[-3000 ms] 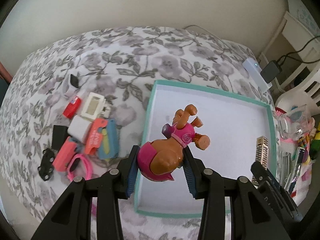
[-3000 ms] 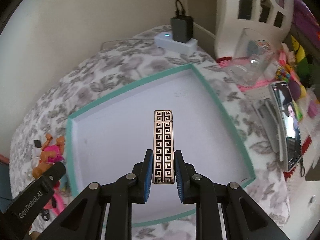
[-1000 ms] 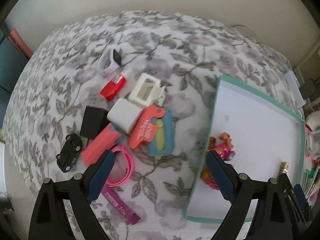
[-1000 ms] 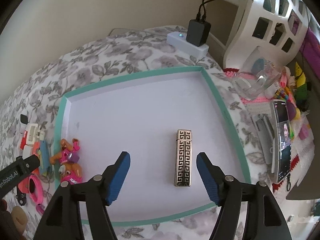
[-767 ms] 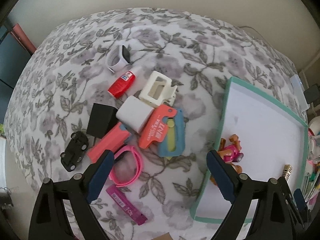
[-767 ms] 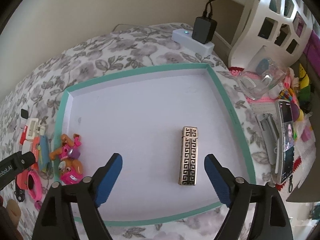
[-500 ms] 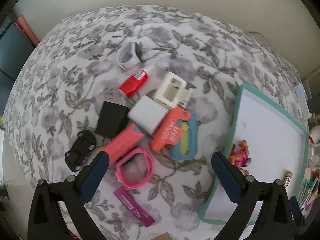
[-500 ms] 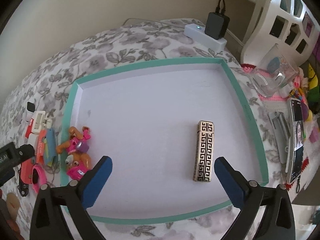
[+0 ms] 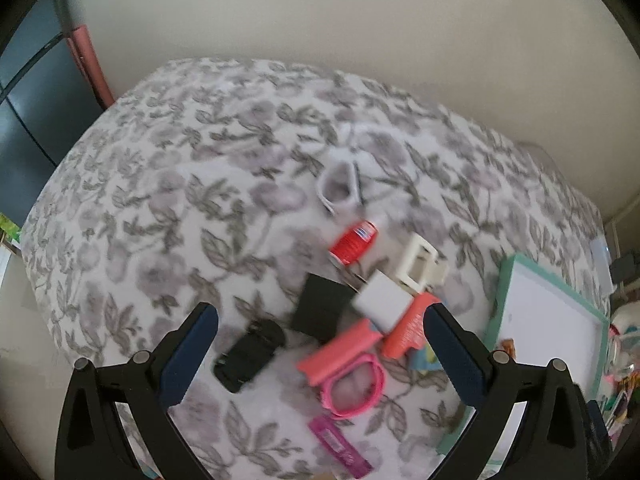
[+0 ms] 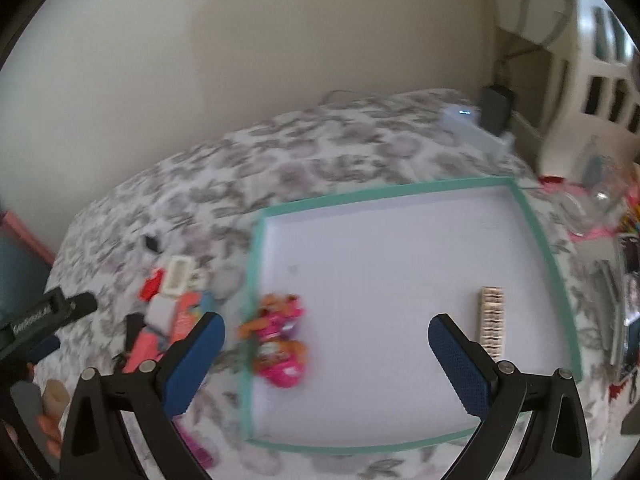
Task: Organize rigid objects
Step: 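Move both tools back over the remaining pile of toys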
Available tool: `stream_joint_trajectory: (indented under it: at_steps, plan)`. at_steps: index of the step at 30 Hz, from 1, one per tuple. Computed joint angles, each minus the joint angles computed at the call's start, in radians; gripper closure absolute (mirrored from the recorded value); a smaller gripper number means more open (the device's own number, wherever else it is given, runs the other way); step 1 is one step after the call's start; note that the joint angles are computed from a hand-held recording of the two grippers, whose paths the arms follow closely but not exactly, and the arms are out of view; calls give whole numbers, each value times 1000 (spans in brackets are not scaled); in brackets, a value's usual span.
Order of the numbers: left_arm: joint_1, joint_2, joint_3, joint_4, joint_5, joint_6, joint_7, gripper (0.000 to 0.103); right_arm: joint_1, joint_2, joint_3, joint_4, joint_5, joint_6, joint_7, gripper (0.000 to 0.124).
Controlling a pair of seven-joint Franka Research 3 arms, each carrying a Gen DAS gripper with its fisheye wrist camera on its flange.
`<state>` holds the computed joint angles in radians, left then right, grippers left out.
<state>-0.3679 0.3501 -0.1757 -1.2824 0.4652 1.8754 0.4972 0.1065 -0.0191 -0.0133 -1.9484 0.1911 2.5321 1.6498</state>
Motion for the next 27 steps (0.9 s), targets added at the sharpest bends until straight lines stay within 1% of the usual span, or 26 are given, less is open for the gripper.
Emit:
stream_joint_trajectory:
  at_steps: [2, 3, 4, 7, 10, 12, 14, 16, 18, 22, 25, 27]
  plan:
    - [5, -38, 6, -47, 17, 12, -22, 0, 13, 0, 8, 7, 92, -16, -70, 21]
    - [10, -51, 6, -63, 20, 17, -27, 0, 19, 0, 12, 6, 110, -18, -86, 21]
    - [16, -67, 6, -83, 22, 24, -32, 0, 27, 1, 19, 11, 108, -24, -98, 21]
    - [34, -129, 4, -164, 42, 57, -61, 0, 50, -11, 35, -4, 85, -8, -115, 21]
    - [53, -196, 1, -247, 75, 68, -109, 0, 75, -15, 47, -13, 107, 6, -158, 21]
    - [67, -231, -5, -293, 94, 72, -134, 0, 86, -15, 50, -13, 113, 0, -188, 21]
    - [83, -272, -10, -349, 109, 81, -157, 0, 96, -15, 55, -15, 91, -7, -206, 21]
    - [100, -307, -15, -400, 110, 86, -169, 0, 105, -21, 60, -33, 76, 23, -226, 21]
    - [117, -328, -20, -439, 98, 91, -176, 0, 110, -18, 62, -29, 56, 16, -222, 21]
    - [140, -344, -27, -481, 65, 98, -169, 0, 118, -5, 61, -14, 77, -18, -236, 21]
    - [150, -347, -30, -501, 37, 112, -152, 0, 124, -5, 63, -27, 104, 2, -245, 21]
    - [155, -345, -31, -507, 22, 120, -143, 0, 130, -5, 65, -33, 134, 3, -283, 21]
